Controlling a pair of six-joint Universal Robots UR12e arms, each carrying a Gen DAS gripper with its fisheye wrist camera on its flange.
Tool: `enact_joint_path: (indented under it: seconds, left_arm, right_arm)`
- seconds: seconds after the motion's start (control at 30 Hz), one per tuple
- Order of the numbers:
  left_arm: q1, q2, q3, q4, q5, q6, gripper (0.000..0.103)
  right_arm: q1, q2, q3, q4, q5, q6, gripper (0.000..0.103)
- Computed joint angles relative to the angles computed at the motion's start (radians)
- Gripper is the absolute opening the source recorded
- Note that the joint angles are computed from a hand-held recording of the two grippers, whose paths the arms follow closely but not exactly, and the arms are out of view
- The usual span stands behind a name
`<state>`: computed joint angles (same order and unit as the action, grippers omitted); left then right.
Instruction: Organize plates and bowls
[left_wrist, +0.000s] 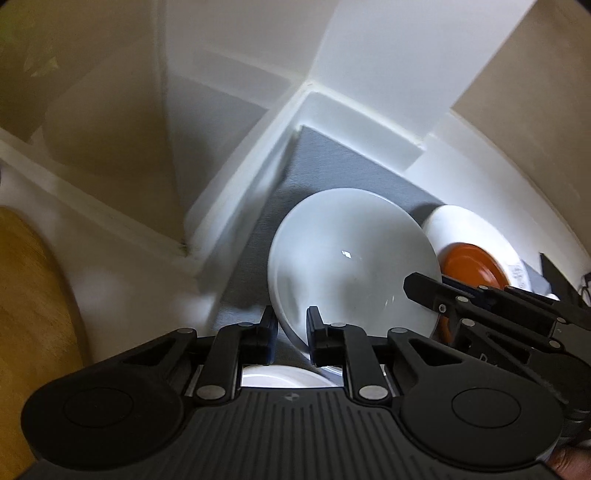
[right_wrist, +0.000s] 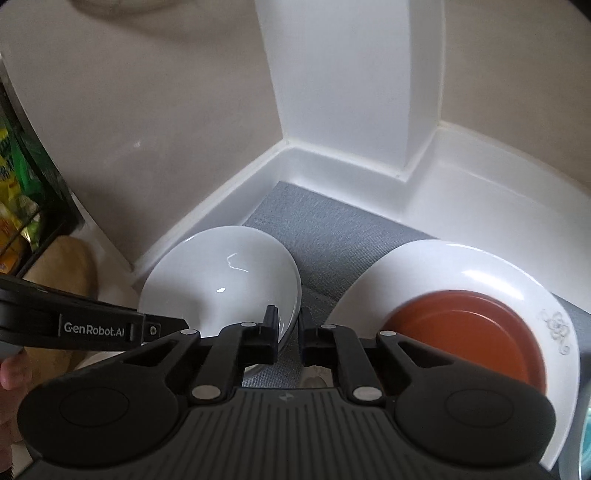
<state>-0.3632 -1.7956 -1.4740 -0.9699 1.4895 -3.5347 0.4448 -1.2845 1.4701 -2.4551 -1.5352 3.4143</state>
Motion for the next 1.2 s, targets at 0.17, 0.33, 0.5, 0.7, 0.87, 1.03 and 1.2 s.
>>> enact_joint_path:
  seconds: [0.17, 0.33, 0.5, 0.7, 0.87, 1.03, 1.2]
  left_arm:
    - [-0.034, -0.012, 0.055, 0.01, -0.02, -0.003, 0.018]
    - [-0.087, -0.065, 0.155, 0.03, -0.08, -0.001, 0.017]
    - [-0.151, -0.14, 0.265, -0.001, -0.122, 0.013, 0.017]
    - [-0.22, -0.23, 0.388, -0.087, -0.107, 0.069, 0.017]
    - [-0.249, -0.265, 0.428, -0.134, -0.082, 0.081, 0.017]
    - [-0.253, -0.275, 0.442, -0.174, -0.078, 0.073, 0.017]
    - [-0.27, -0.294, 0.463, -0.208, -0.033, 0.071, 0.017]
  right_arm:
    - [-0.027, -0.071, 0.054, -0.053, -0.015, 0.044, 0.011]
    - [-0.079, -0.17, 0.126, -0.065, -0.064, 0.055, 0.011]
    - [-0.148, -0.275, 0.225, -0.062, -0.099, 0.08, 0.011]
    - [-0.224, -0.353, 0.315, -0.037, -0.097, 0.099, 0.011]
    - [-0.258, -0.376, 0.36, -0.043, -0.077, 0.106, 0.011]
    - [-0.278, -0.388, 0.384, -0.041, -0.043, 0.098, 0.011]
    - [-0.297, -0.384, 0.397, -0.05, -0.003, 0.086, 0.011]
